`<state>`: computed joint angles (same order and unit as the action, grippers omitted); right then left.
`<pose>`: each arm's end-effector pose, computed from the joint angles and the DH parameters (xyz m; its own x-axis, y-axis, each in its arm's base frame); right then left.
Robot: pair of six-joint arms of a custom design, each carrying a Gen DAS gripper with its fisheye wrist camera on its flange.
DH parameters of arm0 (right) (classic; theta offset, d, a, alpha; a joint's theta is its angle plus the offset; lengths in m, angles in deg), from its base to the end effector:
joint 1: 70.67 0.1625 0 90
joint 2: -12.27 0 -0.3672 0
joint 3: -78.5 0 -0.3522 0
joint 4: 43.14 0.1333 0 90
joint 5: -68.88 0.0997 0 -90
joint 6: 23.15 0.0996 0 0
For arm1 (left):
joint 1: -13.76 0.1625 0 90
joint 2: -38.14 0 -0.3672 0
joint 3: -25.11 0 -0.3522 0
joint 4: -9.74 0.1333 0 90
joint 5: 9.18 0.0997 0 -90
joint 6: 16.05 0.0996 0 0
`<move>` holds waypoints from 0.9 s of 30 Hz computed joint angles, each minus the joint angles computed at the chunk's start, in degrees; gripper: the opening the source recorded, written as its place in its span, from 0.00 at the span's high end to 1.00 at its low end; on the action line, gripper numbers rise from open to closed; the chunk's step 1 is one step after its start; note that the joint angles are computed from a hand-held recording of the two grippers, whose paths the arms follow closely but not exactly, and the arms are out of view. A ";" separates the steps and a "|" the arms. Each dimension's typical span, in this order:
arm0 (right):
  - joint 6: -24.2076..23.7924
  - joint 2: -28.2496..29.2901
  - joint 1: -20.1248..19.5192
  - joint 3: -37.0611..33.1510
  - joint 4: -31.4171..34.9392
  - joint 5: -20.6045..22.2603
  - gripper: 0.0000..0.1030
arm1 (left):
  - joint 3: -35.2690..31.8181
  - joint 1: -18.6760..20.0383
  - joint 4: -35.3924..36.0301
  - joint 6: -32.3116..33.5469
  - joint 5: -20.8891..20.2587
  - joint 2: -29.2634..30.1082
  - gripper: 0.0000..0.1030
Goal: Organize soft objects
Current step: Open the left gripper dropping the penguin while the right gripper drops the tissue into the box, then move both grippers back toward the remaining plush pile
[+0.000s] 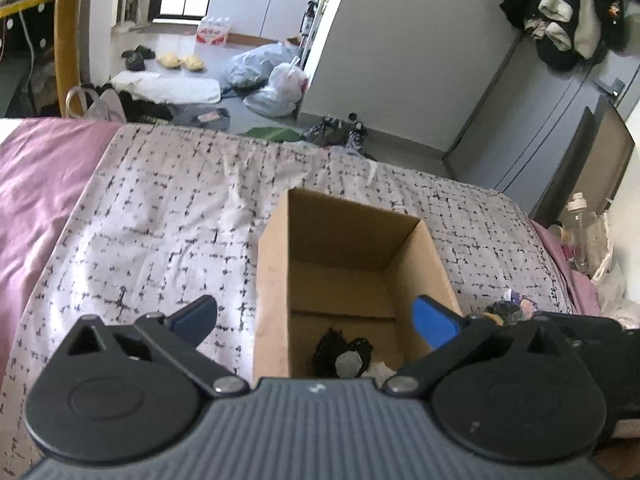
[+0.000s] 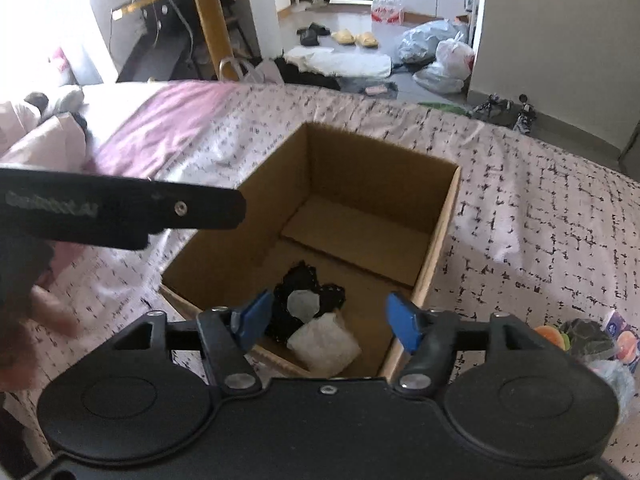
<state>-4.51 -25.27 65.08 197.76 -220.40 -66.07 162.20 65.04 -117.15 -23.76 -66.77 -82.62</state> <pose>0.3648 -0.2675 -0.0228 -0.7421 -0.2133 0.6354 -0.5021 0.8049 -0.3162 -0.0252 -0.3298 0.3353 -0.8480 0.2798 -0.4502 0.4762 0.7751 -0.4153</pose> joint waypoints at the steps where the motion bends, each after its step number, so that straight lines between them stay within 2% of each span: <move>1: 0.28 -0.60 0.42 0.66 -0.94 -0.16 0.27 | 0.03 -0.10 -0.29 0.34 -0.29 -0.08 0.00; 3: 1.09 -1.78 1.16 1.82 -2.34 -0.60 0.19 | 0.03 -0.13 -0.77 0.50 -0.79 -0.19 0.00; 9: -0.93 -4.46 4.11 5.77 -9.36 -1.84 0.13 | -0.27 -0.79 -0.49 -0.02 -1.21 -0.63 0.00; 12: 0.45 -6.01 5.29 8.24 -12.62 -2.49 0.01 | -0.08 -1.90 0.52 -1.28 -0.62 -1.66 0.00; 13: 1.01 -6.53 5.86 9.26 -13.93 -3.03 0.00 | -0.03 -2.43 1.28 -1.88 -0.32 -2.08 0.00; 19: 3.54 -9.35 7.16 14.16 -17.52 -3.81 0.00 | 0.90 -6.20 6.45 -5.43 1.66 -5.06 0.00; 24: 7.00 -11.17 8.82 16.82 -16.31 -5.02 0.00 | 1.79 -11.85 16.38 -11.97 5.33 -10.08 0.00; 27: 10.14 -12.58 9.91 18.35 -14.90 -5.79 0.00 | 2.11 -14.24 21.62 -15.28 4.90 -12.72 0.00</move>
<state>5.63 -37.85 74.99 216.10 -235.31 -71.86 164.31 50.79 -95.53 -39.04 -61.88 -95.35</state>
